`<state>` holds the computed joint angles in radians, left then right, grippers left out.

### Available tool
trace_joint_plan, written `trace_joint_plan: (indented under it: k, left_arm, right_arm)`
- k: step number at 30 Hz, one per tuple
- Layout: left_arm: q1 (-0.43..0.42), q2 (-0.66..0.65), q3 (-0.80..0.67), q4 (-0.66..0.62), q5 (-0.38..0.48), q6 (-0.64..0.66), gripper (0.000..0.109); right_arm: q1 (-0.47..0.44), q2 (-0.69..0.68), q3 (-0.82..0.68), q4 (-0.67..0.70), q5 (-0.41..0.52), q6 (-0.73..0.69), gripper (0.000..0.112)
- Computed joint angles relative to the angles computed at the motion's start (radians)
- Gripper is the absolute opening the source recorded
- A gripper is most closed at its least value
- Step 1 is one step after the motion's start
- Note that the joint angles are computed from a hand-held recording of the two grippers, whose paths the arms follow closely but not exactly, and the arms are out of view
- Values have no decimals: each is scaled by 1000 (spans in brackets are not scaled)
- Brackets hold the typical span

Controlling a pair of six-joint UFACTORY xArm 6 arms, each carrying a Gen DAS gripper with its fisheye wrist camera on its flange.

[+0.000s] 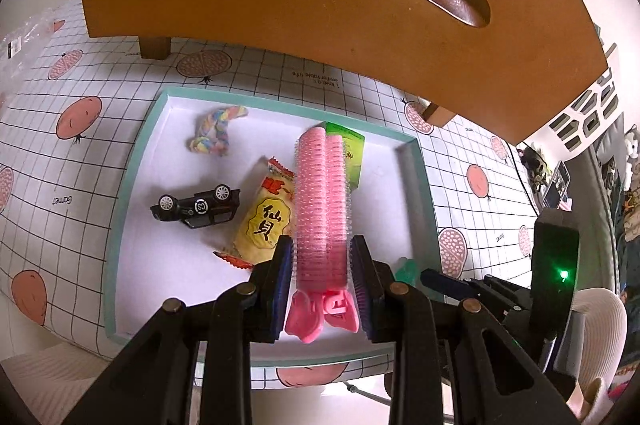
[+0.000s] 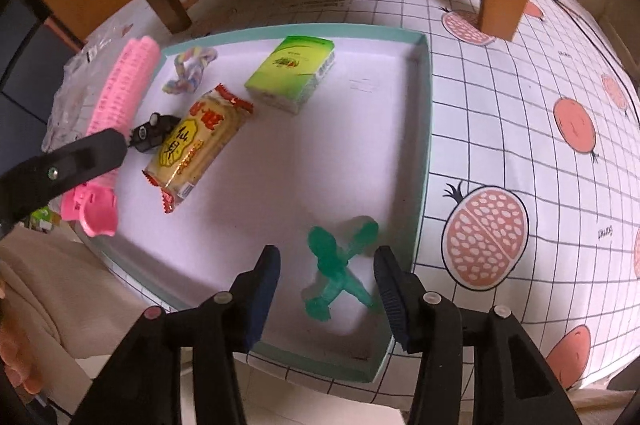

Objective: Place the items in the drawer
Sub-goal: 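Carry the hair roller with the left tool while the right tool carries the green figure to the drawer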

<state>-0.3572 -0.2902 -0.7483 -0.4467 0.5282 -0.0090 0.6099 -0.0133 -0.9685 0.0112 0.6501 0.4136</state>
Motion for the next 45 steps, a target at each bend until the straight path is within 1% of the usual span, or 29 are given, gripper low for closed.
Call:
trace_joint_plan:
  k: [3, 5, 7, 11, 14, 20, 29, 31, 33, 36, 39, 40, 45]
  left_arm:
    - [-1, 4, -1, -1, 0, 0, 30]
    - [-4, 4, -2, 6, 1, -6, 30]
    - [-5, 7, -2, 6, -2, -7, 30]
    - [-6, 10, -2, 4, -2, -6, 30]
    - [-7, 14, -6, 2, 3, -7, 30]
    - [-4, 17, -8, -1, 6, -10, 30]
    - [-5, -4, 9, 26, -15, -39, 30]
    - [-8, -30, 25, 30, -38, -42, 30]
    - [-9, -56, 36, 25, -65, -33, 30]
    - [-16, -112, 56, -24, -128, 16, 30]
    - [-29, -164, 73, -10, -212, 32, 30]
    - [-32, -182, 78, -12, -233, 40, 30]
    - [-28, -241, 59, -41, -283, 73, 30]
  right_arm:
    - [7, 14, -8, -14, 1, -6, 52]
    - [12, 31, -18, -33, 7, 5, 48]
    - [12, 40, -26, -60, 20, 15, 40]
    - [8, 49, -32, -101, 23, 44, 31]
    - [2, 44, -27, -101, 23, 46, 21]
    - [-6, 3, -1, -74, 13, 22, 20]
    - [-4, -75, 39, -48, -42, 50, 20]
    - [-1, -98, 39, -54, -55, 62, 20]
    - [1, -149, 48, -60, -87, 68, 20]
    - [8, -210, 42, -92, -134, 74, 20]
    - [10, -250, 10, -112, -178, 84, 20]
    - [11, -259, -2, -129, -182, 89, 20]
    - [9, -272, -99, -197, -184, 81, 20]
